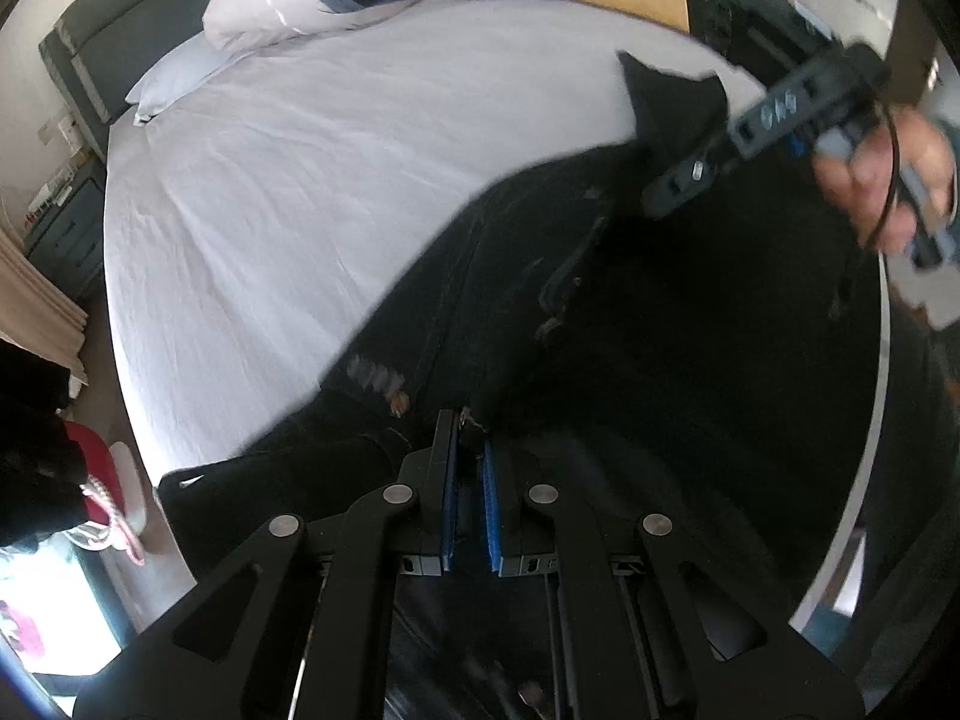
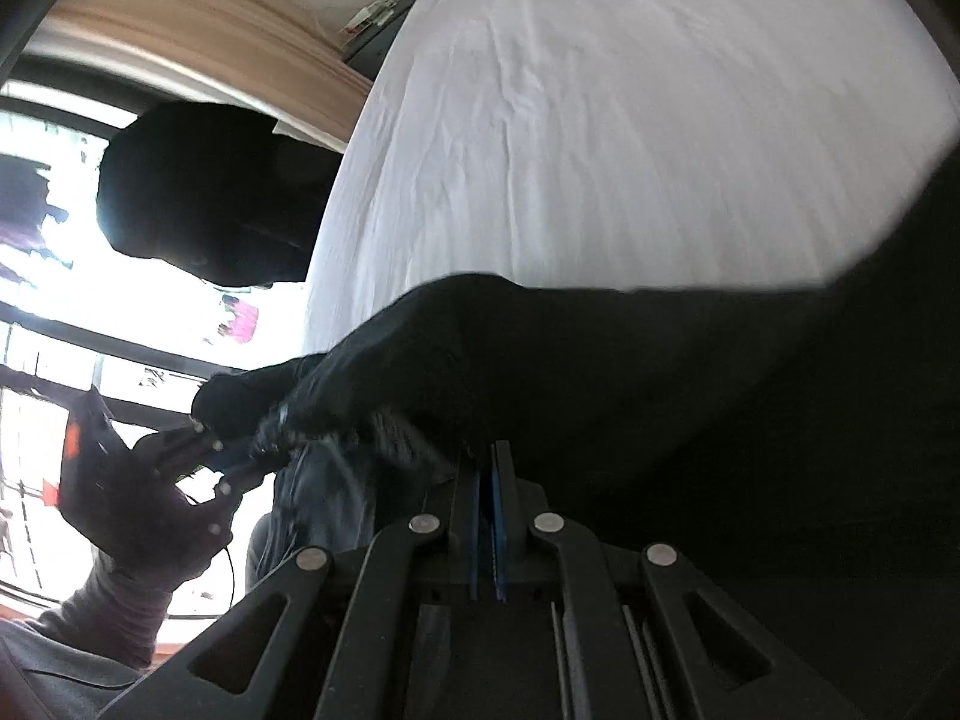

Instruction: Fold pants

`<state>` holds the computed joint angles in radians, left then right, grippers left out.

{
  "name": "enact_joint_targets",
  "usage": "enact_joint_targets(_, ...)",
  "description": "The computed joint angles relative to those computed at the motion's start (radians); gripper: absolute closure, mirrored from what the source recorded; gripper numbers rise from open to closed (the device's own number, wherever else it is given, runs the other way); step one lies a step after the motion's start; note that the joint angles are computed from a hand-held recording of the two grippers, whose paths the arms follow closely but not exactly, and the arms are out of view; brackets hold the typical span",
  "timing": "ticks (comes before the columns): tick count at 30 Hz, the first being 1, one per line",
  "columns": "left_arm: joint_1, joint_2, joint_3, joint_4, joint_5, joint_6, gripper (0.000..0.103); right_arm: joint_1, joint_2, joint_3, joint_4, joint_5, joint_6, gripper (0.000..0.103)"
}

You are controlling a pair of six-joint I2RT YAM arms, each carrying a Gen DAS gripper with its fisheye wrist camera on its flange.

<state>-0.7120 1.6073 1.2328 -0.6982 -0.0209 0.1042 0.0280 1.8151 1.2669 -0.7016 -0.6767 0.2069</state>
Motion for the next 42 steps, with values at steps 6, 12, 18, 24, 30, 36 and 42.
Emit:
enact_joint_targets(6, -0.103, -0.095, -0.157, 0.015, -0.054, -0.056, 0.097, 0.0, -0.22, -0.287, 0.088, 0.002, 0.047, 0.098)
enact_joint_targets(12, -0.205, -0.151, -0.236, 0.011, -0.1, -0.06, 0.097, 0.058, -0.378, -0.449, 0.073, 0.074, 0.066, 0.098)
enact_joint_targets(18, -0.26, -0.146, -0.24, -0.009, -0.157, -0.005, 0.097, 0.152, -0.509, -0.517, 0.008, 0.173, 0.043, 0.098)
enact_joint_targets(24, -0.334, -0.152, -0.276, 0.023, -0.252, 0.066, 0.097, 0.349, -0.536, -0.485, -0.028, 0.414, 0.044, 0.098)
enact_joint_targets(30, -0.284, -0.182, -0.286, 0.017, -0.207, 0.113, 0.097, 0.479, -0.507, -0.42, -0.053, 0.505, 0.084, 0.098)
enact_joint_targets(36, -0.308, -0.171, -0.278, 0.013, -0.197, 0.074, 0.097, 0.557, -0.499, -0.427, -0.036, 0.579, 0.114, 0.098)
enact_joint_targets(42, -0.3, -0.152, -0.288, 0.053, -0.194, 0.056, 0.097, 0.591, -0.528, -0.406, -0.091, 0.624, 0.105, 0.098)
